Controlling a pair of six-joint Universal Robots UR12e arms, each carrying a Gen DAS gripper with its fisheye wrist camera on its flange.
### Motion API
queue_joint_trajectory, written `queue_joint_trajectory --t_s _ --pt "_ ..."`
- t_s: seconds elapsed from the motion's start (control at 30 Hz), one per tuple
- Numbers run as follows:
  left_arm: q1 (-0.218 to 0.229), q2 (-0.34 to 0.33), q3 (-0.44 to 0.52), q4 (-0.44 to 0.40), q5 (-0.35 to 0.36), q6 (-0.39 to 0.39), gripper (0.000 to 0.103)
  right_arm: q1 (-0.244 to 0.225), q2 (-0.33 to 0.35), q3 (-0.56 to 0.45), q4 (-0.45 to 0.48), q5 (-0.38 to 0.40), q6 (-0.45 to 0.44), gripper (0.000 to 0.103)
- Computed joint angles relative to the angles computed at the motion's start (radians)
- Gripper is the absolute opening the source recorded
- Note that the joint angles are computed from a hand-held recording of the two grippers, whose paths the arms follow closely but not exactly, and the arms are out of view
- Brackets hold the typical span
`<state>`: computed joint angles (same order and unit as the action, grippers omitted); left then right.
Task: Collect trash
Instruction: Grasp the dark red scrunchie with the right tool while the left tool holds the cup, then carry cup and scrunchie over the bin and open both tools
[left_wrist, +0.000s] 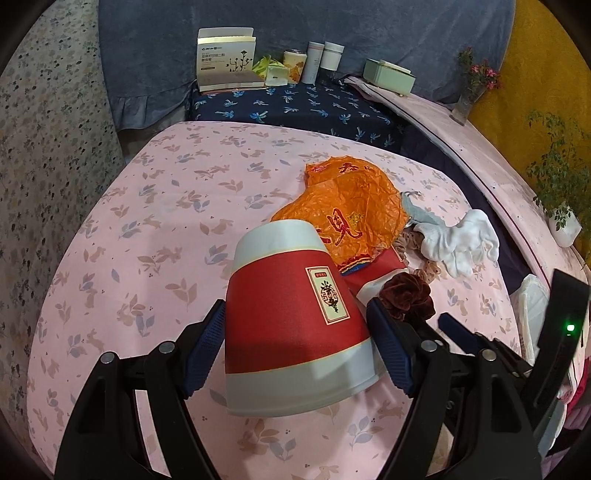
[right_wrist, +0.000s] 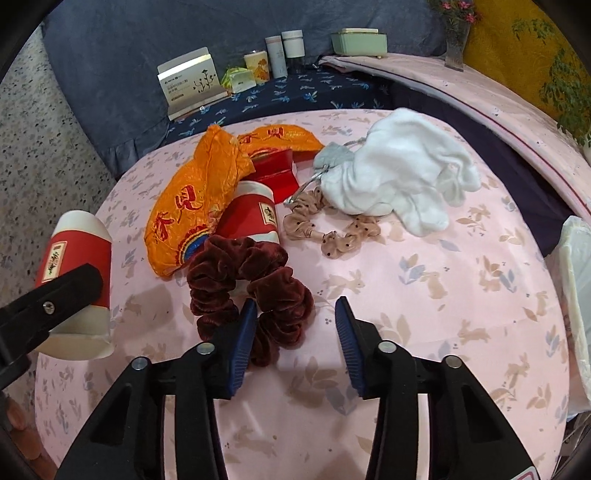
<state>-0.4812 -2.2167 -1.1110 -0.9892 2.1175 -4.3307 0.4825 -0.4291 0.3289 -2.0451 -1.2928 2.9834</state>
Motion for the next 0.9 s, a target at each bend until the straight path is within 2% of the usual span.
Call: queue_joint_trajectory --t_s 0.1,0.23,0.57,0.77,0.9 --pt "0.003 -0.007 0.01 0.002 -0.007 0.012 0.073 0.003 0.032 -0.058 0.045 0.003 -0.004 0.018" --pt "0.003 -0.018 0.029 -0.004 -0.008 0.025 0.073 0.001 0.014 -0.024 0.011 0.011 -0.002 0.009" --pt "-0.012 -0.077 0.143 -0.02 0.003 0.092 0.073 -0.038 -0.082 0.132 -0.157 0.017 0.067 0.008" --pt "-0.028 -0.148 0.278 -0.044 0.004 0.159 0.073 -0.074 -0.123 0.189 -0.239 0.003 0.127 0.008" --pt "-0.039 -0.221 0.414 -0.078 -0.003 0.219 0.073 -0.103 -0.148 0.225 -0.287 -0.017 0.155 0.008"
